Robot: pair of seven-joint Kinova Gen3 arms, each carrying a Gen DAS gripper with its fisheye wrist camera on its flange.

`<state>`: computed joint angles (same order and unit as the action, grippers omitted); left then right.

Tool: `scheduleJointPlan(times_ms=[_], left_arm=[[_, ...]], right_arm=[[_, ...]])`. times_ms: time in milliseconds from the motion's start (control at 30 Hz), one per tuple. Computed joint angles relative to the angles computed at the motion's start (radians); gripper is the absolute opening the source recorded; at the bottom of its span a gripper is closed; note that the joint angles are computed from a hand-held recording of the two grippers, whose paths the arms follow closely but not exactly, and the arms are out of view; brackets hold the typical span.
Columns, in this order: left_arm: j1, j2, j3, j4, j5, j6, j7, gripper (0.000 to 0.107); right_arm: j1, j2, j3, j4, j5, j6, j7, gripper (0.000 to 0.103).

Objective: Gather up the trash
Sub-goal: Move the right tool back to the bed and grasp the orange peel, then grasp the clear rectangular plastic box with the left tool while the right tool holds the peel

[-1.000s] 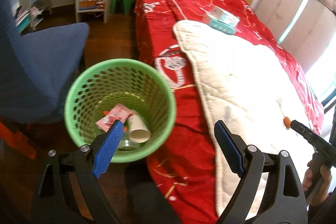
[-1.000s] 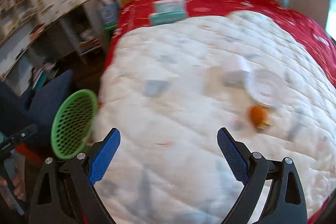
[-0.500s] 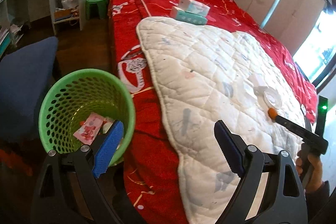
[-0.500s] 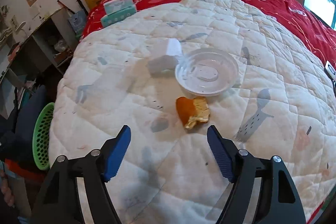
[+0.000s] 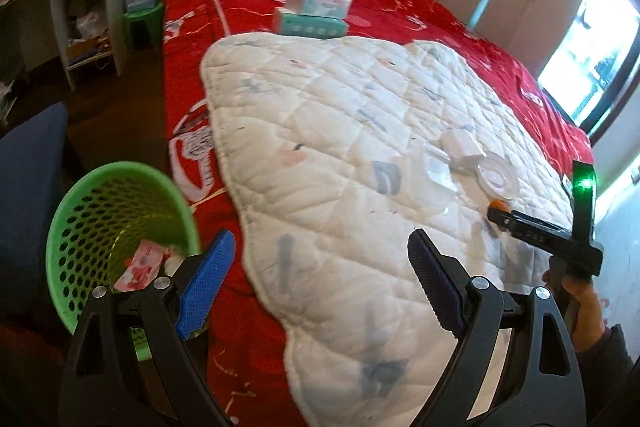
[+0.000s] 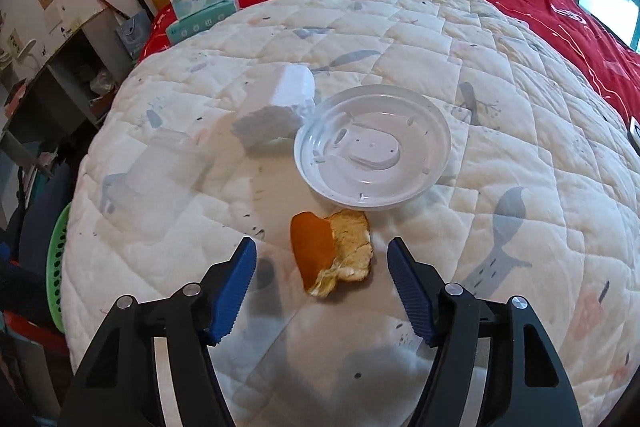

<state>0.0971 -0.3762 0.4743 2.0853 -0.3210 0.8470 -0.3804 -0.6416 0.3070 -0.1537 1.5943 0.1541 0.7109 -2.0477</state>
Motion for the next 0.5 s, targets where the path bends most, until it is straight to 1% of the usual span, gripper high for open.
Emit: scheduleJointPlan(times_ms=[100, 167, 200, 233, 333, 433, 500], left_arm=[[0.000, 0.045, 0.013, -0.025, -0.025, -0.019, -0.005, 0.087], [0.011, 0.078, 0.012, -0.042, -0.048, -0.036, -0.005, 0.087], [0.019, 0.096, 0.009, -0.052, -0.059, -0.044, -0.007, 0.087], [0.030, 0.114, 0.006, -0.062, -0.072, -0.051, -0.008, 0.087], [0.069, 0.167, -0.021, -0.085, -0.100, -0.081, -0.020, 0.087], [0.107, 0.222, -0.050, -0.109, -0.121, -0.107, -0.028, 0.087], [0.132, 0.259, -0.077, -0.124, -0.126, -0.129, -0.048, 0.087]], right_arm=[[-0.017, 0.005, 0.007, -0.003, 0.030, 0.009, -0.004, 0.054], [-0.037, 0.005, 0.015, -0.003, 0.065, 0.021, -0.017, 0.041], [-0.050, 0.004, 0.021, -0.002, 0.087, 0.029, -0.030, 0.039], [-0.051, 0.002, 0.020, 0.001, 0.095, 0.030, -0.033, 0.037], [-0.025, -0.013, 0.007, 0.017, 0.071, 0.012, -0.014, 0.034], [-0.002, -0.030, -0.003, 0.033, 0.041, -0.003, 0.005, 0.033], [-0.001, -0.039, -0.004, 0.041, 0.042, -0.006, 0.007, 0.033]])
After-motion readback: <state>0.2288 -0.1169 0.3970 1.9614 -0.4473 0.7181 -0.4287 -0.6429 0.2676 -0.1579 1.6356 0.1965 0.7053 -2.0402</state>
